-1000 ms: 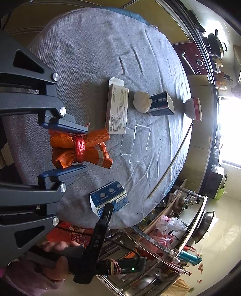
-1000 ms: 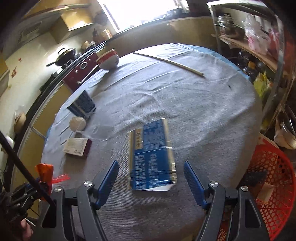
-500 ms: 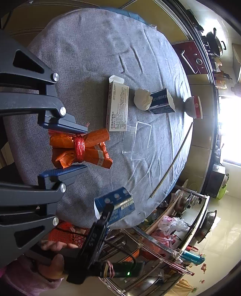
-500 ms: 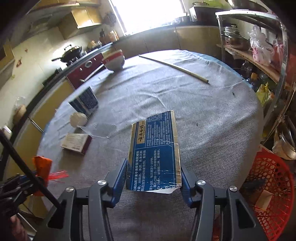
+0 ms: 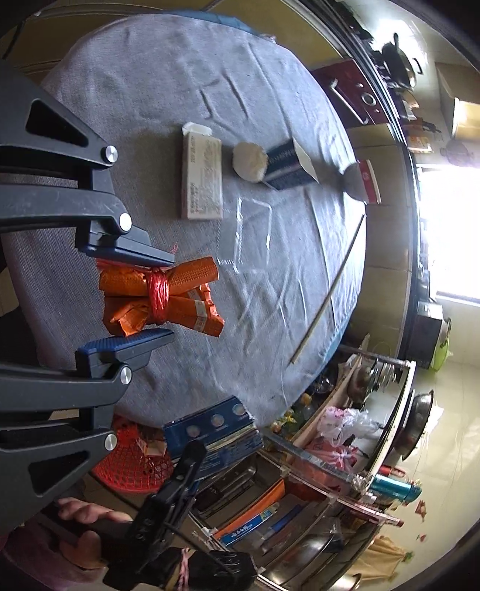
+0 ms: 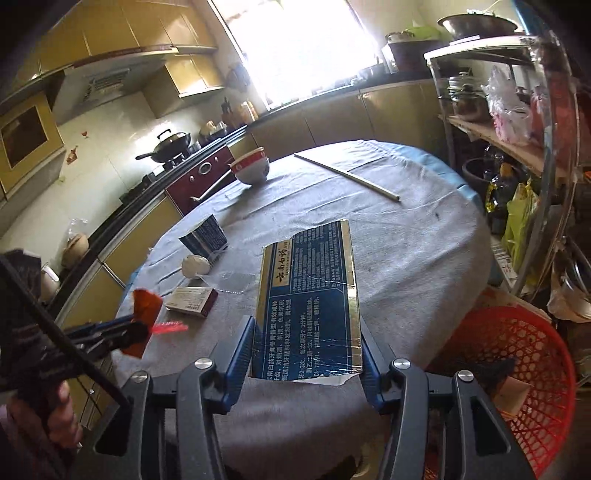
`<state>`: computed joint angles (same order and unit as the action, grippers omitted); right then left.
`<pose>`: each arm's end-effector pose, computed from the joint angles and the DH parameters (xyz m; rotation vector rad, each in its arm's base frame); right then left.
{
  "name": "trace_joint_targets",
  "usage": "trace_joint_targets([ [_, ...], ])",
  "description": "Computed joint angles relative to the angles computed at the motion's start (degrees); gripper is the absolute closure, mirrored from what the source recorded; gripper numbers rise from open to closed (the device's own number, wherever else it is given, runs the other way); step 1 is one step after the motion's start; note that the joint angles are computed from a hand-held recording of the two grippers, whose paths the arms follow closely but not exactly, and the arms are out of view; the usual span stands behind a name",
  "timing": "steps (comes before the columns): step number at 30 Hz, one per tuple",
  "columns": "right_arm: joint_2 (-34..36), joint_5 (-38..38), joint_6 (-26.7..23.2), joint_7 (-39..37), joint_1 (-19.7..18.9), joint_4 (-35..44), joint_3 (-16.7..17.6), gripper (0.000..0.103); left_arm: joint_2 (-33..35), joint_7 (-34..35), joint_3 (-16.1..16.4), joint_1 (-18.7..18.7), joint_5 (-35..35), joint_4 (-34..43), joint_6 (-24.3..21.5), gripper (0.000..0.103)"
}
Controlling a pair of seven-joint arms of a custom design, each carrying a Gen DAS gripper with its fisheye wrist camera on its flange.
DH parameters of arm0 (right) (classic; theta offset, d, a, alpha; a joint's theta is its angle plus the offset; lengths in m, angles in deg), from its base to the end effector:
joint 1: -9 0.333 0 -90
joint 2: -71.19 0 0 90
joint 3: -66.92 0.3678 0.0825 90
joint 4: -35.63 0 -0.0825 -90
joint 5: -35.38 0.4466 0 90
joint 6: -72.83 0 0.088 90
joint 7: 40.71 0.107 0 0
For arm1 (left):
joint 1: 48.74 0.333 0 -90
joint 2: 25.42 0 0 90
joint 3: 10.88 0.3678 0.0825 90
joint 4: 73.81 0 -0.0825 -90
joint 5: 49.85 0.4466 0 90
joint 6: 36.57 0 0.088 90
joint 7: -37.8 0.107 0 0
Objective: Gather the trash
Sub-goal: 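Carry the wrapper and carton to the red basket and open both tools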
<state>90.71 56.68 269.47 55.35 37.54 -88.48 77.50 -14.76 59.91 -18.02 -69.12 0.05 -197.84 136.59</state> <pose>0.5459 0.3803 0.3436 -1.6876 1.4843 -0.2839 0.5436 -0.3449 0.3781 -1.7753 1.9982 -0.8889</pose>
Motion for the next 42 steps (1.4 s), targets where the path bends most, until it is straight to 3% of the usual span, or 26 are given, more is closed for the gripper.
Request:
trace_joint_targets([
  [8,-4.3,-3.3,5.1,5.5,-4.7,-7.8,2.8,0.048,2.8,5.3,-1.7,-1.7,-1.6,4.9,-2.2,0.067],
  [18,-10.3,2.0,8.0,8.3,-3.8,-17.3,-1.6,0.048,10.2,20.1,-5.0,-4.4,-9.1,14.5,-3.4,0.067],
  [21,-11.6,-0.7,8.1,14.5,-6.7,-20.6,-1.3,0.048,13.8,27.0,-7.3,-4.4,-13.8,18.2,-3.9,0.067],
  [23,-12.0,-3.4,7.9,18.9,-8.6,-22.3,-1.2,0.048,16.7,32.7,-10.6,-3.0,-18.5,21.0,-5.0,0.066],
  [27,-12.0,-14.9,9.1,34.1,-14.8,-25.8,-0.4,0.048,22.7,42.6,-17.0,-0.5,-26.6,26.5,-8.2,0.065],
  [29,-11.3,-24.0,10.9,43.9,-18.8,-26.9,0.2,0.046,25.1,44.7,-17.3,-1.5,-28.8,29.3,-10.3,0.049],
  [31,-10.4,-29.4,11.8,50.3,-21.0,-27.1,0.2,0.045,26.0,45.8,-16.4,-2.7,-30.2,30.5,-11.0,0.043],
  [36,-6.7,-44.8,12.8,65.0,-27.0,-24.5,2.3,0.039,24.3,46.4,-13.0,-4.7,-33.7,29.3,-11.0,0.043],
  [38,-6.9,-42.9,12.3,63.6,-25.4,-24.4,1.6,0.039,22.0,44.6,-10.1,-6.3,-32.8,26.7,-9.0,0.040],
  [42,-7.5,-37.9,13.4,59.5,-22.4,-24.8,0.3,0.039,16.1,34.9,-1.0,-11.8,-25.5,20.2,-6.8,0.038],
])
